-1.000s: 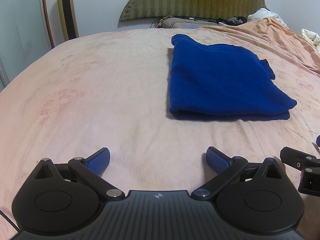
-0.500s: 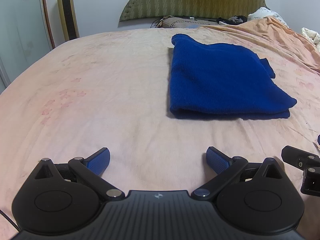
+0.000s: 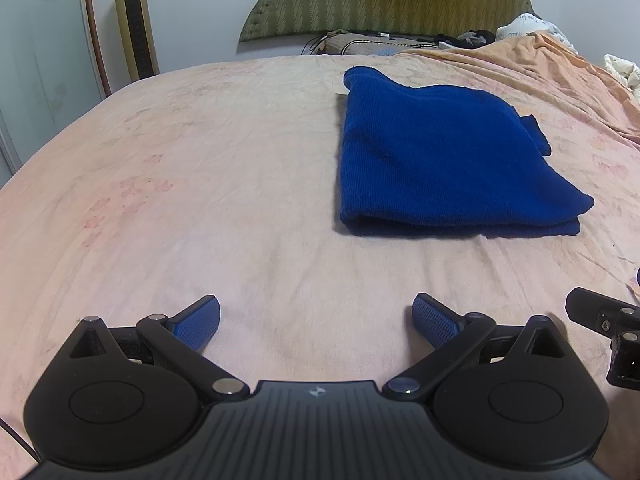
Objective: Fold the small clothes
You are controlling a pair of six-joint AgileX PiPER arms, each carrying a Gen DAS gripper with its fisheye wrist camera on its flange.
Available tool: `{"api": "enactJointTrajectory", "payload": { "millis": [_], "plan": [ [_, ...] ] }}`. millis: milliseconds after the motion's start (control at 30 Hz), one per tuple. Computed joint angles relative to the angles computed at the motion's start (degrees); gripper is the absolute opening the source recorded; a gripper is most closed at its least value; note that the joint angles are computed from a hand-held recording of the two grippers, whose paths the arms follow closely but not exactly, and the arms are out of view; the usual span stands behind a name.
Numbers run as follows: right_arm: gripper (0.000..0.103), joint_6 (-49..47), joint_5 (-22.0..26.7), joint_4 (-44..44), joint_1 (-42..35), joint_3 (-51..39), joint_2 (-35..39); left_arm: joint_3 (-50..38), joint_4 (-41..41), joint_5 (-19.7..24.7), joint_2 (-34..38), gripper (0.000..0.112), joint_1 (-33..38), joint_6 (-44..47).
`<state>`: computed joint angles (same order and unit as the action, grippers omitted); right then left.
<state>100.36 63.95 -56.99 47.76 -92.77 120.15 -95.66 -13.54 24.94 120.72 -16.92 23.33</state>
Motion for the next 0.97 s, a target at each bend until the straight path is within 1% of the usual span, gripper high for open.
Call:
{"api": "enactJointTrajectory", "payload": {
  "millis": [333, 700, 867, 967],
  "plan": [
    [0.103, -0.1, 0.0, 0.0, 0.1, -0.2, 0.1, 0.2, -0.1, -0.1, -0.1, 0.103, 0.0, 0.2],
    [0.103, -0.4, -0.2, 0.0, 0.0, -0.9, 0.3, 0.1, -1.3, 0.8, -0.3, 0.103, 0.3, 1.3],
    [0.103, -1.1, -1.1, 0.6, -0.4, -1.3, 0.6, 1.2, -2.4, -0.7, -0.8, 0.103, 0.3, 4.1],
    [0.102, -1.3, -1.6, -0.2, -0.7, -0.1, -0.2, 0.5, -3.6, 0.1, -0.5, 0.103, 0.6, 5.6]
  ]
}}
